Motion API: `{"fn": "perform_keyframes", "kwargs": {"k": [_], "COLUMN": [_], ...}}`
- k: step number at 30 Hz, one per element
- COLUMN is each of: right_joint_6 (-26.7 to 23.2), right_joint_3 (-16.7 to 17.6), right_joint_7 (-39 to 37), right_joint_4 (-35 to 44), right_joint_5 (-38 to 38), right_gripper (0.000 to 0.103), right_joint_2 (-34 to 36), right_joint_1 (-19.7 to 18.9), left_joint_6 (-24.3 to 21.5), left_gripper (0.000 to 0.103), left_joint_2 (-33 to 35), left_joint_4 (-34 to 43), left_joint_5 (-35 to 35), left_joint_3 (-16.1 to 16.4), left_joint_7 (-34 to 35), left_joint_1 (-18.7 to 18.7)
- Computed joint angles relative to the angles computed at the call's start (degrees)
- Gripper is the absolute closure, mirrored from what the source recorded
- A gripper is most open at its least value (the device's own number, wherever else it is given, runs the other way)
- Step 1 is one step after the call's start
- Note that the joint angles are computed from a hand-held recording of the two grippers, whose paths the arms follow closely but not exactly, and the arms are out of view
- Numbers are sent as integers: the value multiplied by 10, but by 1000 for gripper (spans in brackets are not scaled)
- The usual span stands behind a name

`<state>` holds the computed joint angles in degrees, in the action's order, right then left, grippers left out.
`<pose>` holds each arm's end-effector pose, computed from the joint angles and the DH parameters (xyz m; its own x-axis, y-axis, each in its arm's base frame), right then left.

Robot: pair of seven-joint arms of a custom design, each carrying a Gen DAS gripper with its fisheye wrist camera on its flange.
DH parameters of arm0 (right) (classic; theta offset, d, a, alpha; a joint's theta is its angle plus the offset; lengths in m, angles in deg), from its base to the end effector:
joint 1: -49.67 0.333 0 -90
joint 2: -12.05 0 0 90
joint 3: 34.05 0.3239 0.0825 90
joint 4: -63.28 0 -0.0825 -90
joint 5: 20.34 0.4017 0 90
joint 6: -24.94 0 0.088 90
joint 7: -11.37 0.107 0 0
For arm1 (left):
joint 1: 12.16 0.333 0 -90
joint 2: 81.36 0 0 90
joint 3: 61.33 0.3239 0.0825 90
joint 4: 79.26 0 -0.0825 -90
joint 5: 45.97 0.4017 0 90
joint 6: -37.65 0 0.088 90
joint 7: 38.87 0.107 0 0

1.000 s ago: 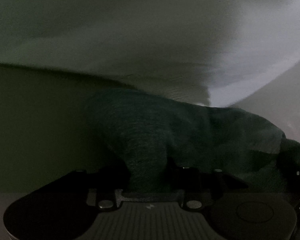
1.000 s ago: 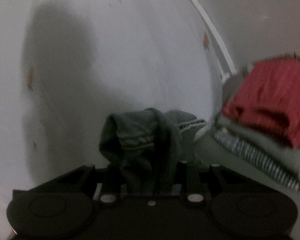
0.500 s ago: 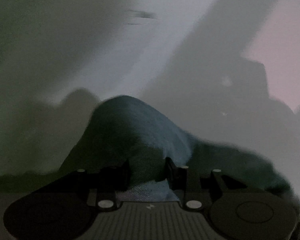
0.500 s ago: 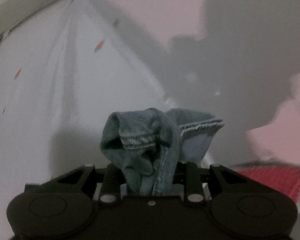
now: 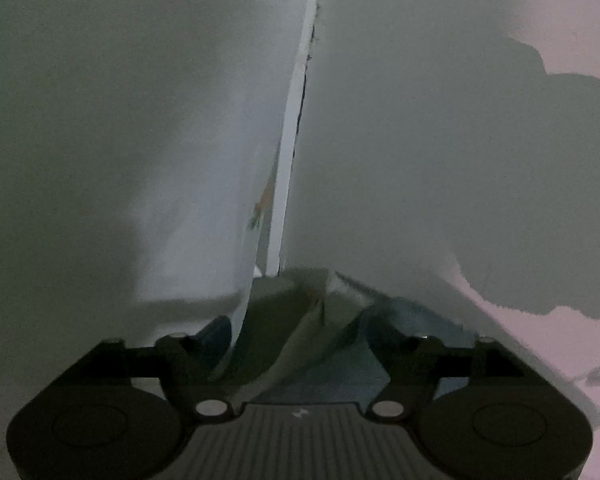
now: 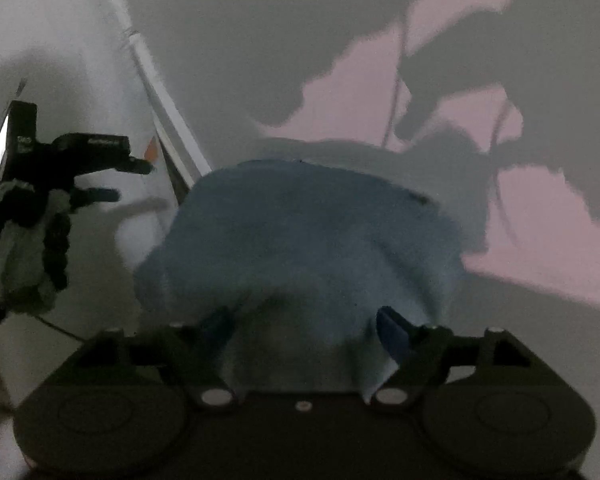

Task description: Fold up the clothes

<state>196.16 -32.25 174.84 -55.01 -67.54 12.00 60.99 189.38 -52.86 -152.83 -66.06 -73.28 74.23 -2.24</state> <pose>0.5753 0.1873 0.5255 -0.1243 -0.9413 -0.3139 -0.5505 0.3287 -0.7675 0.7734 0.0251 0.5761 -0.1943 -0.9729 0.1257 -0.6059 0.0182 -0.7953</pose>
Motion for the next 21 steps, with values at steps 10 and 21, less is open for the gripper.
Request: {"fn": "perform_keyframes", "kwargs": {"k": [10, 21], "right_joint_6": [22, 59], "right_joint_3": [-13, -41], "right_joint_7": [144, -28], "right_joint_4": [116, 116], "right_joint_5": [-301, -115], "right_gripper": [48, 43], "right_joint_2": [84, 108], "right_joint_1": [10, 32], "left_joint_6": [-39, -26], "left_gripper": [24, 6], "left_joint_2": [-99, -85], "left_joint_4": [-178, -203], "left_joint_5": [-112, -349], "left_joint_3": [2, 6], "left_joint_7": [-37, -31], "left_joint_1": [33, 41]}}
